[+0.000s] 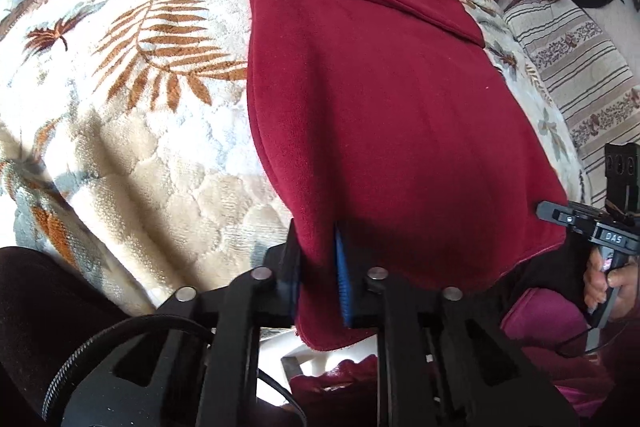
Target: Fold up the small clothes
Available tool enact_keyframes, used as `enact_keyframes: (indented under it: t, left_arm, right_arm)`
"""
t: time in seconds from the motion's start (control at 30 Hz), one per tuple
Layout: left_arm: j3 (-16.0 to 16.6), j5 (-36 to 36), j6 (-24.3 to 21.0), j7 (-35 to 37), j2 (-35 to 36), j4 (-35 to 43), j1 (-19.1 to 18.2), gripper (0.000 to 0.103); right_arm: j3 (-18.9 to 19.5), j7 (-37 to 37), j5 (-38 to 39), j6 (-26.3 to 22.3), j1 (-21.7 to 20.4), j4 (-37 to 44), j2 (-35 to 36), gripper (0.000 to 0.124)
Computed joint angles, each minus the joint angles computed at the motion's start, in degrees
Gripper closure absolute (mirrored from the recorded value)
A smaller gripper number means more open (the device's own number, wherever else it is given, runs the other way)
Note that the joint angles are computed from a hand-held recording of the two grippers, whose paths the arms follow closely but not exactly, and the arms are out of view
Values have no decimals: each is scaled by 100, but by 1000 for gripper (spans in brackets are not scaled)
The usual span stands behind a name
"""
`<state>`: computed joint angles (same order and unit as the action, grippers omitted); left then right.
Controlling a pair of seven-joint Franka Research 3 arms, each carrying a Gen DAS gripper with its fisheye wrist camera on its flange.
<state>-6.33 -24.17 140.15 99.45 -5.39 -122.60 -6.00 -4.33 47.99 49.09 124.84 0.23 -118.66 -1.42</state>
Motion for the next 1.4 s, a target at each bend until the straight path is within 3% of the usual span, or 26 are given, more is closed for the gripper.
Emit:
enact_keyframes:
  t: [0.2,0.37,0.63,0.7,0.83,1.03,1.1,1.13,1.17,1.23,1.4]
  left_arm:
    - [92,-595,-93,343,82,343,61,93]
    - [59,-914,299,554,389,893,153,93]
    - [-246,-110,964,-102,1754,2673,445,98]
    - [-317,123,956,-329,2240,3311,514,98]
    - [-499,452,660,-769,2982,4314,676,98]
    - [-1042,-226,315,-399,3019,4368,1274,96]
    - [-1074,-413,181,-240,2941,4260,1377,73]
    - [-1088,-531,164,-130,2891,4167,1424,44]
    - [-1117,-729,261,-12,2818,4008,1478,24]
    - [-1139,-1070,426,167,2746,3801,1529,22]
    - [-920,-451,-61,42,3190,4341,1237,22]
  right_arm:
    - [20,-312,374,-114,23,289,87,104]
    - [19,-461,1000,-70,-35,759,271,105]
    - [247,-184,1621,899,-93,1954,1060,106]
    - [327,-16,1504,1139,-109,2377,1372,106]
    - [459,592,947,1140,-243,3454,2164,106]
    - [713,1241,262,1191,-421,4421,2913,107]
    - [821,1314,157,1202,-497,4499,2998,107]
    - [866,1339,132,1193,-536,4521,3019,107]
    - [903,1358,120,1191,-569,4525,3033,107]
    - [962,1378,100,1201,-613,4540,3063,107]
    - [984,1451,-46,1182,-624,4497,3063,107]
